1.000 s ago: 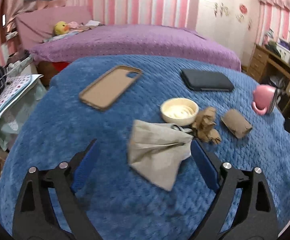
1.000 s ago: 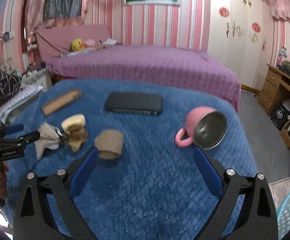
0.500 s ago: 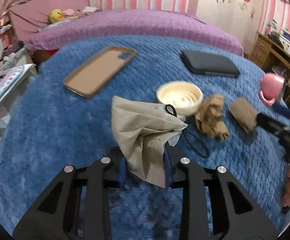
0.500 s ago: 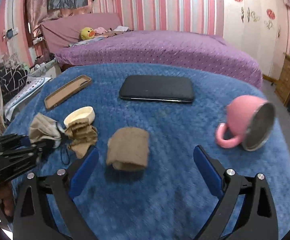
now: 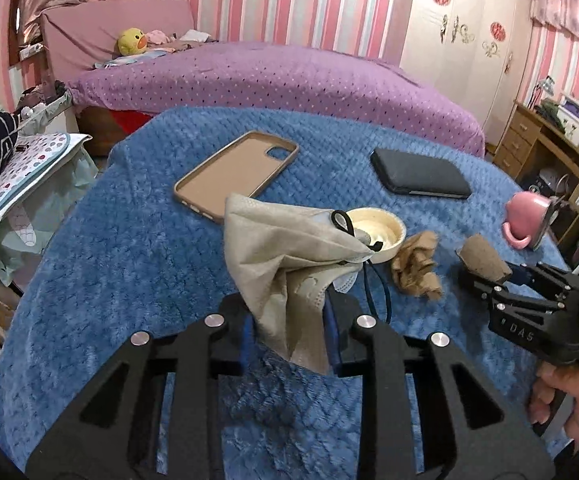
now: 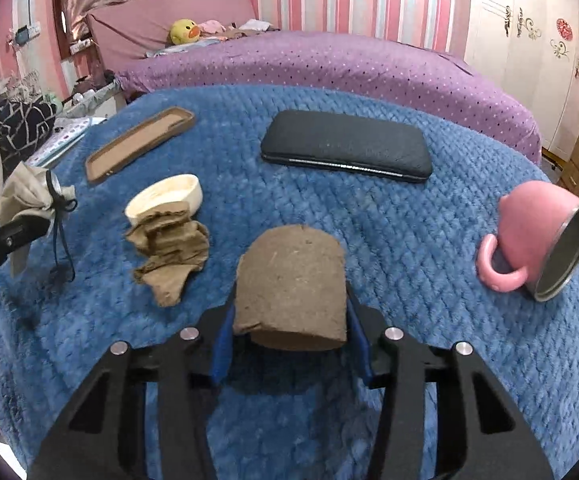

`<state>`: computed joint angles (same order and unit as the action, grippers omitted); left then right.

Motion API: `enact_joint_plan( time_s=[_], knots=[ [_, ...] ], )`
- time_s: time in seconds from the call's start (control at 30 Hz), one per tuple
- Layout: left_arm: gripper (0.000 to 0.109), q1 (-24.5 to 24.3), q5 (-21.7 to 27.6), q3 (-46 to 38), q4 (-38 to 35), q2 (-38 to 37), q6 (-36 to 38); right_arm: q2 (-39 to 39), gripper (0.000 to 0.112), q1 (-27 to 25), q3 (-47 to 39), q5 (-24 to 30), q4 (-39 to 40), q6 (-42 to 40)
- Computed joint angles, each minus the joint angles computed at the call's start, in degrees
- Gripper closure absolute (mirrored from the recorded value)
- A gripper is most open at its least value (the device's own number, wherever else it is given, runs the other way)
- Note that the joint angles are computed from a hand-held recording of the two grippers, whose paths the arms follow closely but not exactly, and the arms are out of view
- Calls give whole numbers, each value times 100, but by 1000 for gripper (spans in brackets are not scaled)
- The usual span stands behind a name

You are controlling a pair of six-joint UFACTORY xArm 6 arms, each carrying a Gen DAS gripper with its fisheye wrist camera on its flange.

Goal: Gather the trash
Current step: 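Grasp the brown cardboard sleeve with the right gripper while the left gripper holds the cloth, then carry cloth and sleeve over the light-blue wastebasket and open both grippers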

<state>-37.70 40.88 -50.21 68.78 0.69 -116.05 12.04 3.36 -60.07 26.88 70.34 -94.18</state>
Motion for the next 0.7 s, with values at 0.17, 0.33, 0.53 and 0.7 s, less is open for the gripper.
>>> enact_joint_plan(
  time_s=[0.17,0.33,0.53,0.7],
  knots=[
    [82,-313,301,-20,136,-205,-73,-719,65,-381,406,352,437,-413],
    [82,-655,516,-98,322,-312,-330,-1383,65,-1021,721,961,787,-587],
    [82,-1169,816,-455,539,-212,-369,-2244,65,-1769,1203,1577,1014,-859],
    [82,-1396,878,-755,766,-54,-528,-2706,65,-2444,1401,2122,1127,-1064]
  ],
)
